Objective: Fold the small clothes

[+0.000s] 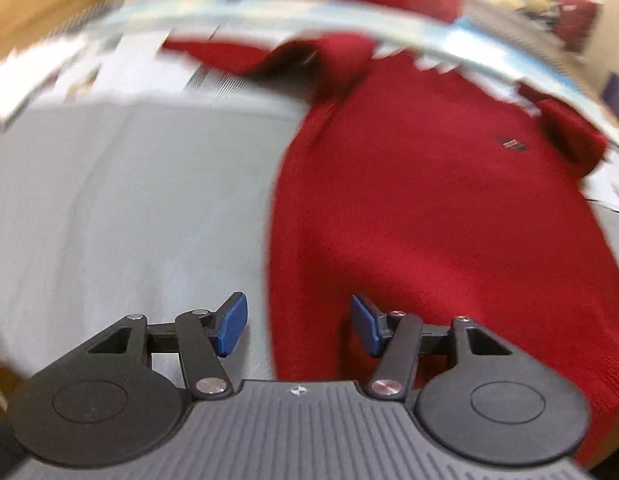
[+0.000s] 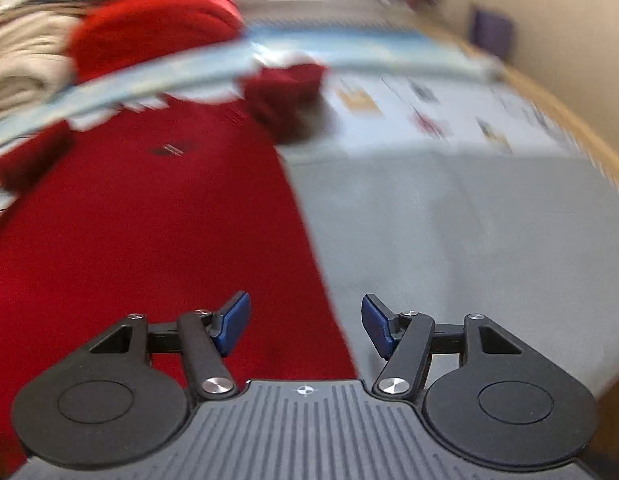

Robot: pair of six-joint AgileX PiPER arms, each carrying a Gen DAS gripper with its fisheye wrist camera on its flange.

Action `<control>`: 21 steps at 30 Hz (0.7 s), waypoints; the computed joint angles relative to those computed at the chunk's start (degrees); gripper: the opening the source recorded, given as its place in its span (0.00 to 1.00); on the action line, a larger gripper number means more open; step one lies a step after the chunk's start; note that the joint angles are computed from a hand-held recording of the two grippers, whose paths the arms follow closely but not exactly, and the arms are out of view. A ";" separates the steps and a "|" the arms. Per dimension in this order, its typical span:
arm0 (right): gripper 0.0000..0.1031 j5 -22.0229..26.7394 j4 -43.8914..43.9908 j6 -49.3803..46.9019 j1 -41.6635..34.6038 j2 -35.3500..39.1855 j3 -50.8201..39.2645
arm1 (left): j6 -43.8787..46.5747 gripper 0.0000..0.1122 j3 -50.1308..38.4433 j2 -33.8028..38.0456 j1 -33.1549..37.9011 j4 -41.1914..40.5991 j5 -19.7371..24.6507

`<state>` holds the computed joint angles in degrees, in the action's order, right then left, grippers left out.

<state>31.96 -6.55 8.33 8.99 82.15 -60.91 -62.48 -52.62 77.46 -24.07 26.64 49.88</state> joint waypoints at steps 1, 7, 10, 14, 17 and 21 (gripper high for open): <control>0.64 0.67 0.80 -1.04 -0.32 0.69 -0.06 | 1.72 0.56 0.41 0.27 1.56 -2.34 -0.61; 0.64 6.74 4.72 -3.69 -1.70 5.64 -2.85 | 10.13 0.51 -0.02 0.79 4.99 -10.86 -2.97; 0.45 6.65 7.67 -5.31 -2.55 6.07 -2.89 | 9.76 0.41 -0.66 2.20 3.84 -10.62 -1.21; 0.12 7.16 7.15 -4.62 -3.11 5.11 -3.34 | 9.84 0.12 -2.04 2.28 2.93 -9.25 1.26; 0.10 6.61 7.82 -3.80 -3.98 4.30 -3.87 | 7.72 0.11 -1.71 -1.07 1.34 -6.40 3.59; 0.07 0.58 4.41 1.31 -5.11 -2.28 -0.67 | -1.33 0.11 -2.16 -5.32 -7.06 4.74 12.46</control>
<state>32.53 -2.13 9.64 3.88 79.88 -61.57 -63.81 -54.78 72.14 -31.14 31.38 62.33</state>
